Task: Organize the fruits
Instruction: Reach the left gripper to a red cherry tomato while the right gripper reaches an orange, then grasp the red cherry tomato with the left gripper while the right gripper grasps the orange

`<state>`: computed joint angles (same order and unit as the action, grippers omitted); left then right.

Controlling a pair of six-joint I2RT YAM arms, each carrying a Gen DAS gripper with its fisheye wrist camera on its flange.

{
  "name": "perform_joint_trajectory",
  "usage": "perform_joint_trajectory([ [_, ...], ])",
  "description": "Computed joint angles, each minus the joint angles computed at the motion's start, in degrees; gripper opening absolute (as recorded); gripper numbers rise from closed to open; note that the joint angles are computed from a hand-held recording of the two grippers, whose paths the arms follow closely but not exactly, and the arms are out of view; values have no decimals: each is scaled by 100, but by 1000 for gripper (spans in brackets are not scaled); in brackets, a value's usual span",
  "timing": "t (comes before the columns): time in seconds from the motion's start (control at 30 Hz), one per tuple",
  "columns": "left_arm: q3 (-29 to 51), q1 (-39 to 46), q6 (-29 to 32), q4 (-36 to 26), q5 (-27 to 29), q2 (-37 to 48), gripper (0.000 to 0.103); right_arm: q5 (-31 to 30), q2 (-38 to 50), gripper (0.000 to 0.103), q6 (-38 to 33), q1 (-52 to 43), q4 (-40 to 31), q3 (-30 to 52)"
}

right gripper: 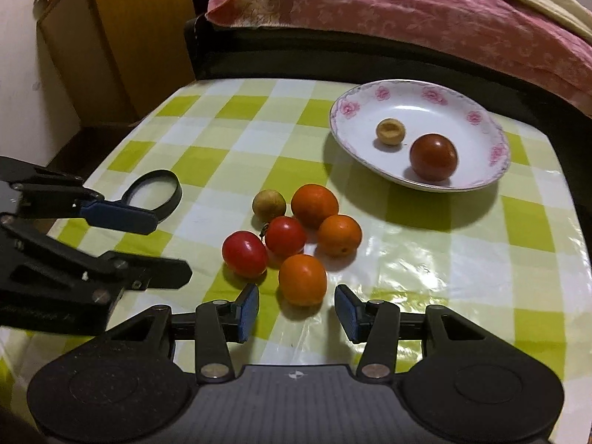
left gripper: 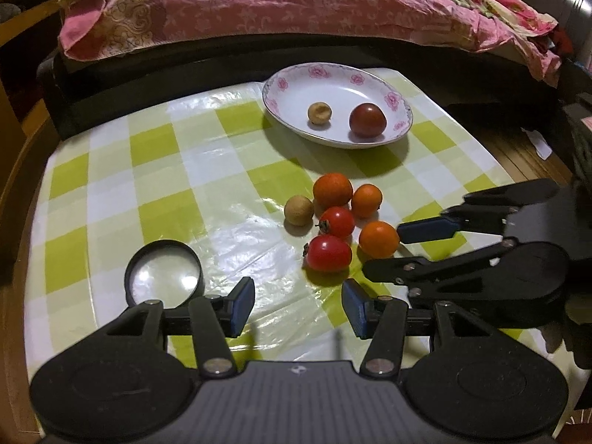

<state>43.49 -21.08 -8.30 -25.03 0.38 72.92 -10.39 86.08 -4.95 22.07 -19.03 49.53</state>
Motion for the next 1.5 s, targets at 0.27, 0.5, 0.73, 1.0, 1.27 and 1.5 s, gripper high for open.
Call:
perform_joint_trajectory([
  [0.27, 110, -125, 79, 195, 64, 360, 60, -24, 73, 23, -39, -133, -226, 145],
  [0.5, 197, -348, 63, 737, -83, 834, 60, -47, -195, 23, -12, -382, -516, 184],
  [0.73, 306, -535, 14, 1074, -370, 1307, 59, -33, -268, 23, -104, -623, -684, 69],
  [1.0, 358, -599, -54, 1035, -551, 1386, 44, 71, -235, 23, -88, -581, -660, 62],
  [1.27, 367, -614, -30, 790, -443, 1191, 44, 176, -240, 23, -174, -538, -654, 49],
  [1.5, 255, -713, 109, 816, -503, 1179, 46, 278, -236, 26, -247, -475, -577, -2],
])
